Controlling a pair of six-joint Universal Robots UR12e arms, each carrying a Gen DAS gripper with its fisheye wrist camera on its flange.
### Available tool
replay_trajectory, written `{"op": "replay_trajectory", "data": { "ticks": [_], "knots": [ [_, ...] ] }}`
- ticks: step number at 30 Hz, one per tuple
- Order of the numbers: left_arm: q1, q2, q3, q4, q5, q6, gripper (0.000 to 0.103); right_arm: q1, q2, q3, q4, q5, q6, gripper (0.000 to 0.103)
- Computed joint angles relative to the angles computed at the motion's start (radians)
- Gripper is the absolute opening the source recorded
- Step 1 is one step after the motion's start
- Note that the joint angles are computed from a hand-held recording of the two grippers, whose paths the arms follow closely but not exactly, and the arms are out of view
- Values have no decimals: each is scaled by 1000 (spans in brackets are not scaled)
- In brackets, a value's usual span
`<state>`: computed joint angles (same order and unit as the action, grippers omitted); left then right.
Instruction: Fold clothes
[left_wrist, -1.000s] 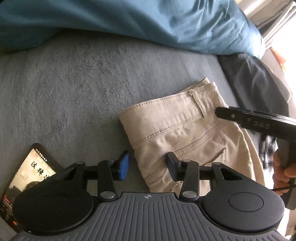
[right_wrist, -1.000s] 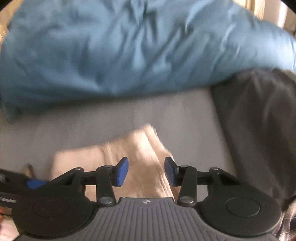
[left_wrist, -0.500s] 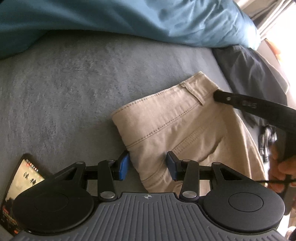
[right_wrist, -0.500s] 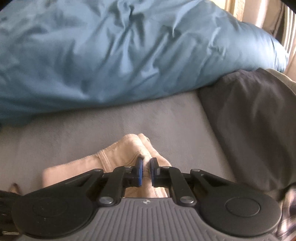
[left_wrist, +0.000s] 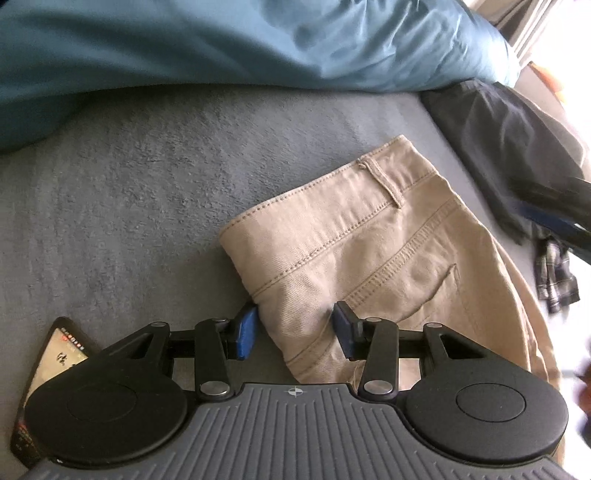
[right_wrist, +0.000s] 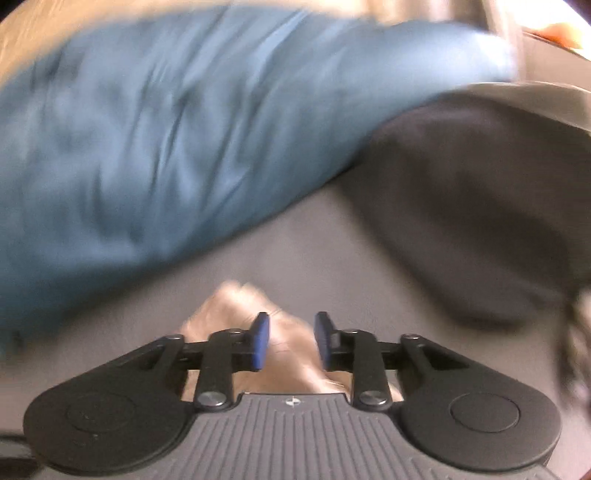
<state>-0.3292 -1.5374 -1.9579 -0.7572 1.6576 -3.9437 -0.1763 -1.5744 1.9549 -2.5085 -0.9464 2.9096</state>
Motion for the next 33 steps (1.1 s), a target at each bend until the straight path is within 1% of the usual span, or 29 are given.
{"op": "replay_trajectory", "data": {
  "ticks": [1,2,3,5,7,10,12,14,15,18,19,21,23,24,26,27,28,29,31,33],
  "knots": [
    [-4,0,6,-15,14,-3,50,-41,-28,15,-2,28,47,38],
    [-8,1,12,-30,27,-6,51,-85,-56,29,3,55,88,38],
    [-10,2,17,-44,34,-7,51,-123,-81,37,21,74,111,38],
    [-16,4,33,-80,50,-9,51,-188,-140,56,93,80,100,38],
    [-24,4,55,-127,71,4,51,-235,-203,65,220,43,23,38],
    [-34,5,88,-196,99,46,51,-269,-271,82,365,-50,-77,38],
    [-41,6,109,-240,122,74,51,-289,-311,102,433,-109,-121,38],
    [-52,4,129,-269,151,99,51,-289,-335,123,444,-163,-124,38],
    [-58,2,137,-275,169,111,51,-291,-348,133,449,-176,-129,38],
    [-78,-18,160,-257,205,162,50,-261,-353,155,395,-178,-109,38],
    [-82,-27,164,-240,206,179,50,-241,-348,160,361,-184,-99,38],
    [-94,-49,164,-167,212,217,50,-197,-328,171,275,-214,-87,37],
    [-95,-82,170,-109,204,266,50,-154,-298,169,220,-257,-62,37],
    [-95,-100,176,-87,197,290,49,-133,-279,165,204,-276,-43,37],
    [-87,-136,186,-39,175,335,48,-110,-249,156,205,-296,-28,36],
    [-86,-151,188,-13,178,357,48,-101,-234,150,212,-312,-30,32],
    [-86,-165,189,7,190,377,47,-93,-222,146,215,-325,-31,21],
    [-85,-177,190,29,196,401,46,-90,-215,146,207,-329,-24,2],
    [-83,-196,192,55,209,438,44,-80,-210,145,174,-347,-8,2],
    [-77,-204,192,62,212,447,44,-68,-212,144,132,-374,-14,1]
  ]
}}
